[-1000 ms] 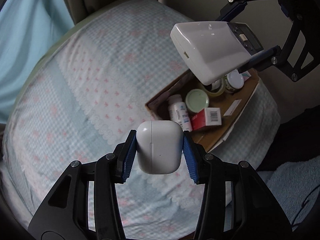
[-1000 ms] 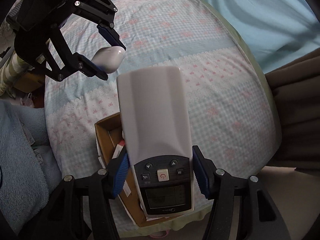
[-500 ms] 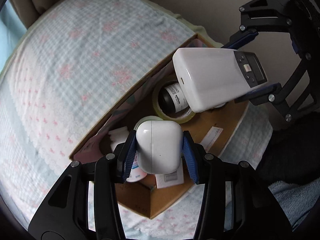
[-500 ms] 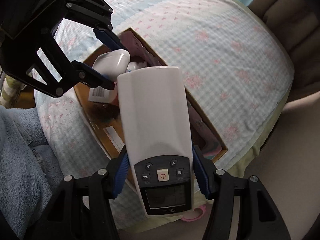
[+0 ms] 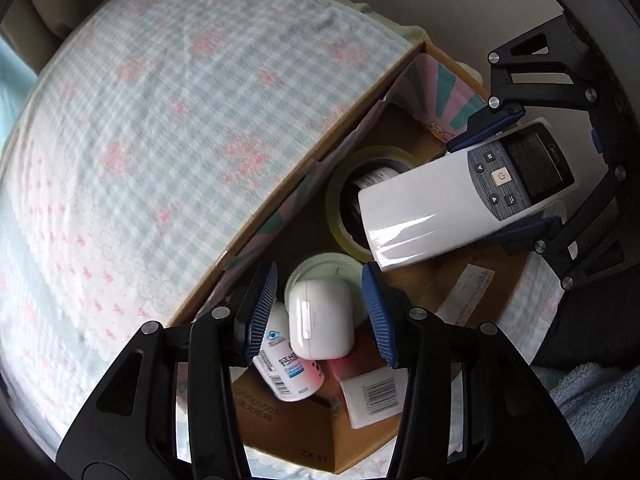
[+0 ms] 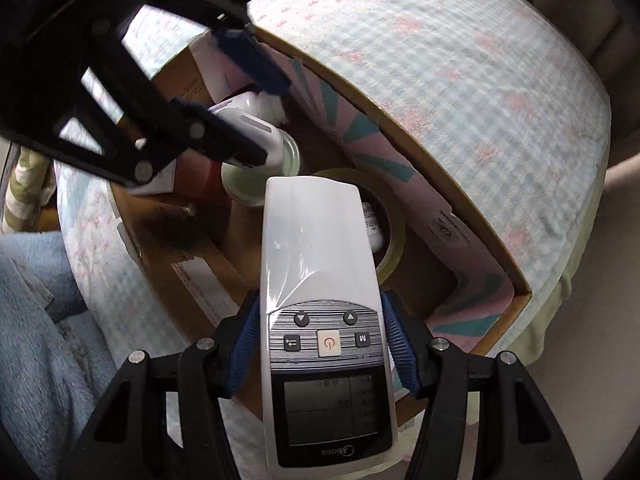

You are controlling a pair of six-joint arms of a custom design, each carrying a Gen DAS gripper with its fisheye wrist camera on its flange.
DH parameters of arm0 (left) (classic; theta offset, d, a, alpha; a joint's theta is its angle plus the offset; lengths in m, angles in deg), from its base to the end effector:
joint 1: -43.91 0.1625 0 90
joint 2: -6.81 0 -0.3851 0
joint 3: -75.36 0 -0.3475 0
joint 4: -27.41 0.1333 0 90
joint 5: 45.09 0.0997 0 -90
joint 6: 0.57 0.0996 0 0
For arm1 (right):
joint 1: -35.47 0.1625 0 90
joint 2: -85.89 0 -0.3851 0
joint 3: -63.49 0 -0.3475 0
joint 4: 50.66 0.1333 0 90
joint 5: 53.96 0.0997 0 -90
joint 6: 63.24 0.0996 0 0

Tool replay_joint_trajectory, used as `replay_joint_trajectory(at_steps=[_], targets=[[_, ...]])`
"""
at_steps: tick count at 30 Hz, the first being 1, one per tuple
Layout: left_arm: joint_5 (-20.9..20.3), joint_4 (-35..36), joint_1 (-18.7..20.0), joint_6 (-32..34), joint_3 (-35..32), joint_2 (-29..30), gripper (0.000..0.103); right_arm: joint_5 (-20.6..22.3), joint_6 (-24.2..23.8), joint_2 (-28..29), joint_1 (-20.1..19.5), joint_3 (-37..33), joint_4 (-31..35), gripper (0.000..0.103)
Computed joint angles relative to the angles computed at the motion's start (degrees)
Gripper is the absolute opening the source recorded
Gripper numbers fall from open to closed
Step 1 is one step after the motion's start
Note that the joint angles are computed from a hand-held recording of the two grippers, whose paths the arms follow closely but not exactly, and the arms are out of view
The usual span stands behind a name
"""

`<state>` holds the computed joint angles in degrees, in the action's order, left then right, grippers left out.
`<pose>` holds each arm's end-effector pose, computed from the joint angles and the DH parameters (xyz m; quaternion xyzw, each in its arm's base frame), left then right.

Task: Organize rigid objects
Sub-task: 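Carry the earbud case and remote into the cardboard box and open both tools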

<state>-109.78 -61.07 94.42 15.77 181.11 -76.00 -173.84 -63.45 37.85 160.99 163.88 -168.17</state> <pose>-0.1324 -0.4373 0.2859 0.4874 0.8209 0.1595 0.2512 0.3725 -0.3778 0.0535 0.3422 -0.8811 -0.1217 0.3029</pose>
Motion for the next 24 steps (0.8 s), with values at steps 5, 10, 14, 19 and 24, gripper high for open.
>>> replay_joint_trajectory(at_steps=[5,10,14,19,24], targets=[[2.9,-0.4,0.11,-1.64,-0.63,1.26,0.045,-1.58,-2.04,0.07,0.68,2.11,-5.92,0.064],[2.07,-0.4,0.3,-2.0,-0.4,-0.56,0.103,-1.61,0.59,-0.76,1.15,2.22,-6.65,0.103],[1.35,1.63,0.83,-2.9,-0.97,-1.54,0.103,-1.54,2.9,-0.93,1.63,1.79,-4.6,0.103],[1.64,3.79,0.03,-2.75,-1.1,-3.75,0.103,-1.51,5.9,-1.09,2.37,1.87,-4.52,0.103],[1.29,5.92,-1.31,-2.76,-1.84,-7.5,0.103,-1.47,10.56,-0.98,4.62,-0.94,-0.79,0.103]])
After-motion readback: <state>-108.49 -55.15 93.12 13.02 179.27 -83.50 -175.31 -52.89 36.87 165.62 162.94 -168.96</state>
